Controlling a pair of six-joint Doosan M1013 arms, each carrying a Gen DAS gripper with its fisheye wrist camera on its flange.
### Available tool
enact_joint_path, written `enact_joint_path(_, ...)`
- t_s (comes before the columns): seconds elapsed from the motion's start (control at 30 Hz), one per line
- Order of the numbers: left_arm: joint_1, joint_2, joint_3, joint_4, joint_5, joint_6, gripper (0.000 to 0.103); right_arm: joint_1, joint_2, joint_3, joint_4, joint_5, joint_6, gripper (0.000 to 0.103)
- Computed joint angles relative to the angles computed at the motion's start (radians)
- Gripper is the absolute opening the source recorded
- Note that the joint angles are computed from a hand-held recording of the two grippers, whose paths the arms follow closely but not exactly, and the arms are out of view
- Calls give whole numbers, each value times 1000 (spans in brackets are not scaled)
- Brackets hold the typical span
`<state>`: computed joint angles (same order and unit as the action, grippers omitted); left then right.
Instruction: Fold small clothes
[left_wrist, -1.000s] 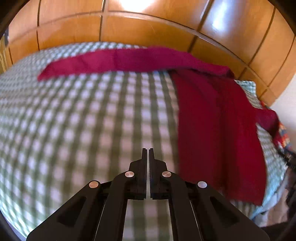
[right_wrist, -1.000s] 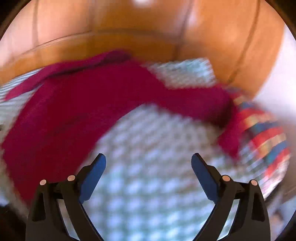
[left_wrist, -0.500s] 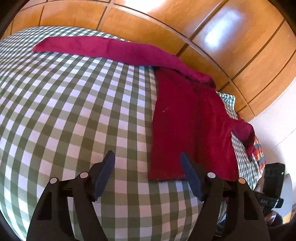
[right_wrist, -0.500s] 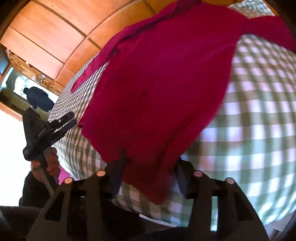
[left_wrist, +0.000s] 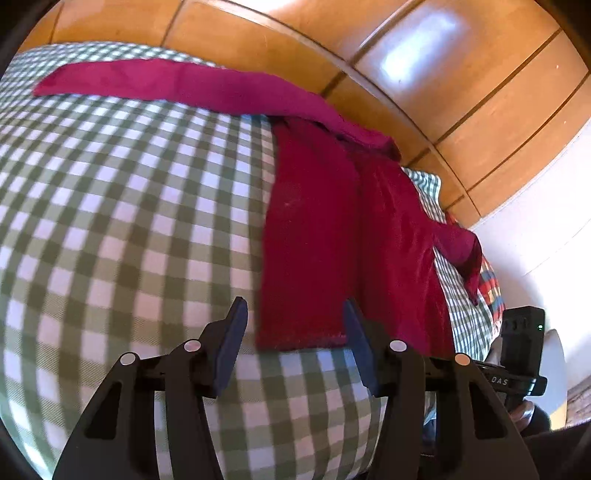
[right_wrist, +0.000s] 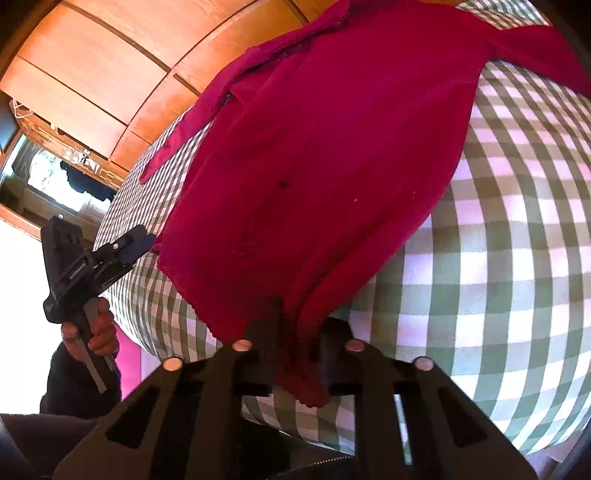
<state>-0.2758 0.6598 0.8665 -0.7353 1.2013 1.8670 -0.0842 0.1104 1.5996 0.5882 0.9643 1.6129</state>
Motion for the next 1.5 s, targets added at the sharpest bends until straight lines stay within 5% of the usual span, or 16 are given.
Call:
enact_joint_path(0.1,-22,34,-61,73,48,-37,12,1,-4,-7,-30,-4,2,11)
enact_joint_path(0.13,-31,33,-65,103,40,-32,6,2,-8,-9,-44,-9,7,10)
enact_joint_path(0.47,11,-84,51,0,-51,65,5,-74,-131,-8,-230,-6,-29,10)
enact_joint_path(0.8,4,-185,263,99,46,91,4,-109,-166,84,-432,148,91,10)
enact_joint_path(0.93,2,-185,239,124,4,78,5,-101,-168,74,-491,129,149,43)
enact_joint_path(1.07,-16,-170,179,384,-154,-59,7,-66,-178,45,-616,49,248,59)
enact_joint_path(1.13,-24,-139,125,574,-205,-185,25,-47,-163,22,-611,14,253,61)
enact_joint_path(1.27,-26,-80,48,829,-294,-330,38,4,-108,-23,-496,-41,165,64)
enact_joint_path(1.5,-58,5,-30,1120,-393,-179,38,75,18,-110,-403,7,79,64)
